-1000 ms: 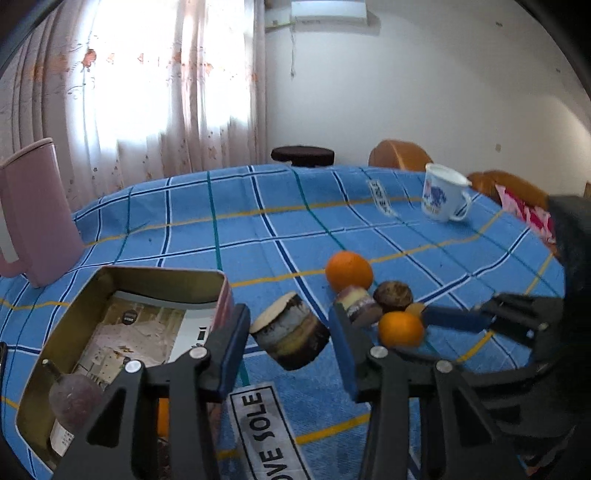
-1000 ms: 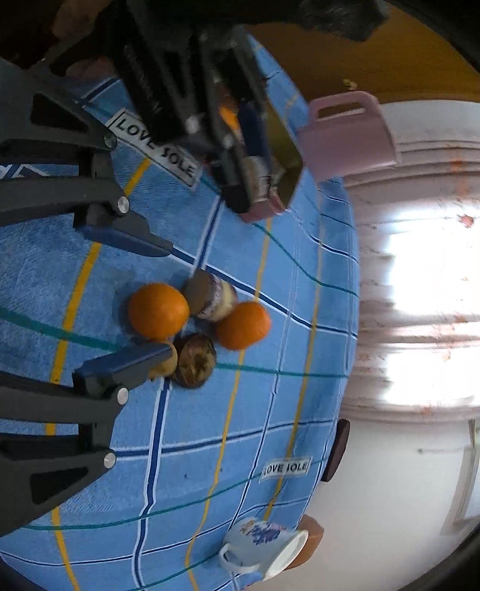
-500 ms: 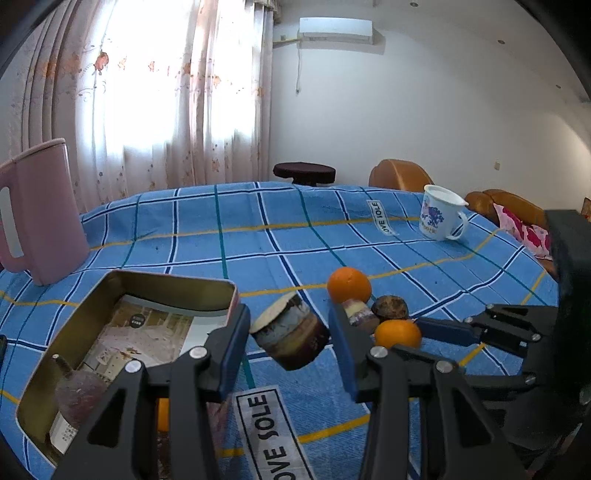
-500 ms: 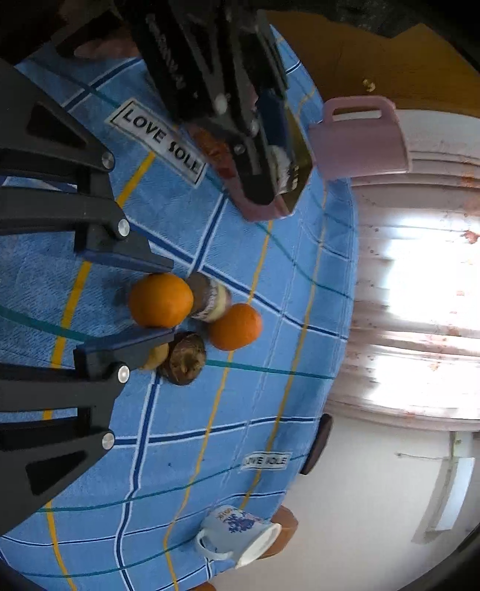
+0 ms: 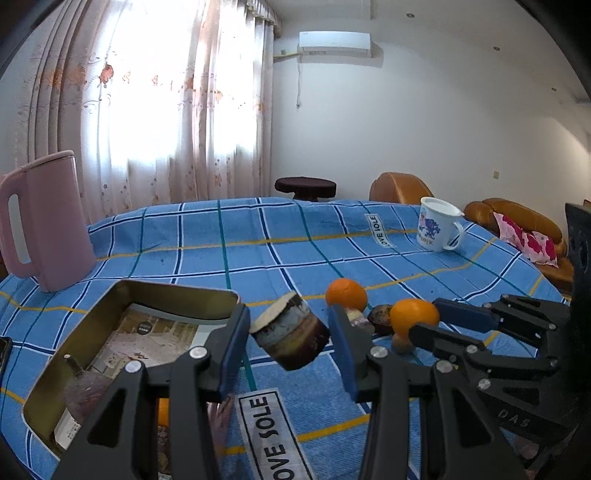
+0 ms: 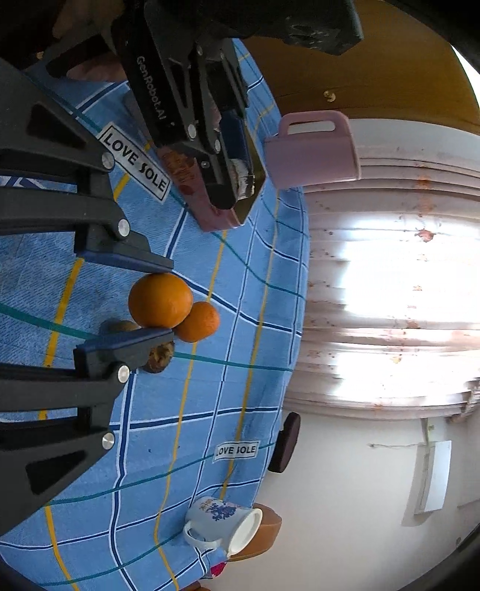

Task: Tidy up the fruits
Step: 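Carry the cake with the left tool while the right tool carries the orange to the tin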

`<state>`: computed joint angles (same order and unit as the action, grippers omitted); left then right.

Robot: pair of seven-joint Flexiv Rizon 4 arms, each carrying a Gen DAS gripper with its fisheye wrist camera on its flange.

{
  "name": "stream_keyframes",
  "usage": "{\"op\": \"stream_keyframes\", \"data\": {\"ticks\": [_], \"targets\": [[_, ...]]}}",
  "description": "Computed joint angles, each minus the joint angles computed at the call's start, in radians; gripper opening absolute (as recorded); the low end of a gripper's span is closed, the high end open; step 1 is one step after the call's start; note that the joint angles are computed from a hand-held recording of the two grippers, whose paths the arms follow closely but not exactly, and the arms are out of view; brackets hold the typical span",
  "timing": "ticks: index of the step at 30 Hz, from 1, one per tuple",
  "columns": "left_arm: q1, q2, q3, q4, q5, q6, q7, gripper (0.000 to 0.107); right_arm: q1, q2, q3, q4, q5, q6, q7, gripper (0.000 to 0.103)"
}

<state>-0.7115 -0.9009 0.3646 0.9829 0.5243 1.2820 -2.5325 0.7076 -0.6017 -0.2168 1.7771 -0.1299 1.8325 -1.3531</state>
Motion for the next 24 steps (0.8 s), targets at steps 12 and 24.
{"op": "stream_keyframes", "data": {"ticks": [12, 24], "targets": [[-0.033, 0.006, 0.045, -0.001, 0.057, -0.002, -0.07, 0.046, 0.019, -0.003, -0.005, 0.016, 0.081, 0.096, -0.061, 0.032], [-0.063, 0.015, 0.078, -0.004, 0.147, -0.012, -0.164, 0.046, 0.032, -0.003, 0.009, 0.019, 0.18, 0.163, -0.15, 0.032]]}}
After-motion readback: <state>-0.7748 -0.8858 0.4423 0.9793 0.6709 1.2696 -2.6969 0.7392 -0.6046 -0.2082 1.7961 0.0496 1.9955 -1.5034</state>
